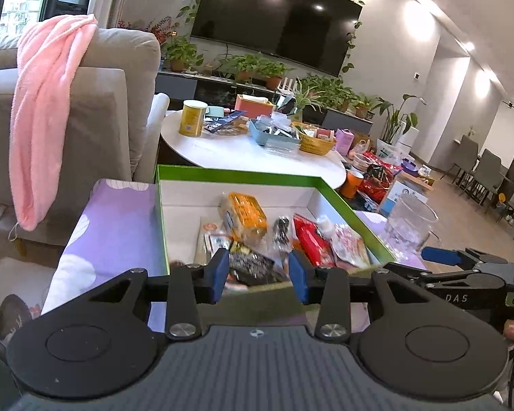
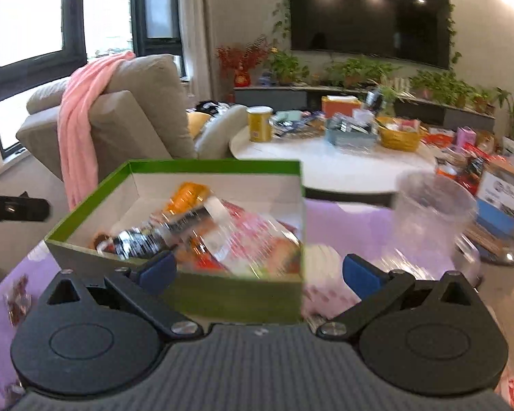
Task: Organize snacks
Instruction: 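Carry both snacks over the green box and open both tools, then grasp the small red candy packet with left tool while right tool grasps the dark snack bag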
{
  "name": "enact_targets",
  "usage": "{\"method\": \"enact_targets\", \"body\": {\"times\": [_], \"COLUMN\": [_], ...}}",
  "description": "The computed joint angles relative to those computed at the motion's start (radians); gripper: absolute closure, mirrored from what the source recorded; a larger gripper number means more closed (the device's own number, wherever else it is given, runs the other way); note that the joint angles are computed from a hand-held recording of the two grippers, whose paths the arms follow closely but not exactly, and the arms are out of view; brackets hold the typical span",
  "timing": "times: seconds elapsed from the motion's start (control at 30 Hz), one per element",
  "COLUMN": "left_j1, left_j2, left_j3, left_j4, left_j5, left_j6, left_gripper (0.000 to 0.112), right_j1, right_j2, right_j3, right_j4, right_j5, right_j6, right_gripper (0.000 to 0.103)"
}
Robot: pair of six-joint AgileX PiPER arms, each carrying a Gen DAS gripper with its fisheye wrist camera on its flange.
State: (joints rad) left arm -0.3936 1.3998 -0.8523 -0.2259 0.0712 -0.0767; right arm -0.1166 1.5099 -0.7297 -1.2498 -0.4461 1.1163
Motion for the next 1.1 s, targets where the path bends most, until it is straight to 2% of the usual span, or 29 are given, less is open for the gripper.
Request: {"method": "enact_targets", "body": {"times": [0.03, 0.1, 0.23, 0.33, 0.5, 0.6, 0.73, 0.83, 0.93, 1.0, 1.1], "left_j1": [-0.007, -0.017, -0.031, -0.045, -0.053, -0.053, -0.075, -0.093, -0.088, -0.072, -0.061], "left_j2": [-0.021, -0.062, -0.145, -0.198, -0.256, -0.283, -0.309, -0.331, -0.351, -0.364, -0.385], "left_j3": [0.014, 0.048, 0.13, 0.198, 0.26, 0.27, 0.288, 0.307, 0.325, 0.336, 0.351], "left_j4": [0.079, 0.148, 0.023, 0.103, 0.315, 0.298, 0.334, 0.389, 0.351, 0.265, 0.214], "left_j5": [0.01, 0.022, 0.048, 0.056, 0.09, 0.11, 0.115, 0.118, 0.121, 0.119, 0.12], "left_j6": [-0.08, -0.151, -0.033, -0.135, -0.402, -0.384, -0.432, -0.505, -0.478, -0.397, -0.351], "left_gripper": [0.076, 0.076, 0.076, 0.076, 0.076, 0.076, 0.076, 0.076, 0.076, 0.076, 0.076], "right_j1": [-0.026, -0.076, -0.201, -0.253, -0.206, -0.151, 0.051, 0.259, 0.422, 0.472, 0.51], "right_j2": [-0.018, -0.043, -0.091, -0.121, -0.2, -0.254, -0.331, -0.373, -0.387, -0.376, -0.341], "right_j3": [0.023, 0.057, 0.121, 0.154, 0.208, 0.254, 0.324, 0.355, 0.367, 0.359, 0.337], "right_j4": [-0.02, -0.062, -0.177, -0.263, -0.305, -0.308, -0.249, -0.182, -0.074, -0.063, -0.053], "right_j5": [-0.008, -0.033, -0.131, -0.192, -0.187, -0.193, -0.102, 0.027, 0.153, 0.178, 0.19], "right_j6": [0.025, 0.084, 0.224, 0.304, 0.332, 0.334, 0.346, 0.271, 0.16, 0.158, 0.169], "right_gripper": [0.037, 0.037, 0.037, 0.037, 0.037, 0.037, 0.037, 0.037, 0.037, 0.037, 0.037]}}
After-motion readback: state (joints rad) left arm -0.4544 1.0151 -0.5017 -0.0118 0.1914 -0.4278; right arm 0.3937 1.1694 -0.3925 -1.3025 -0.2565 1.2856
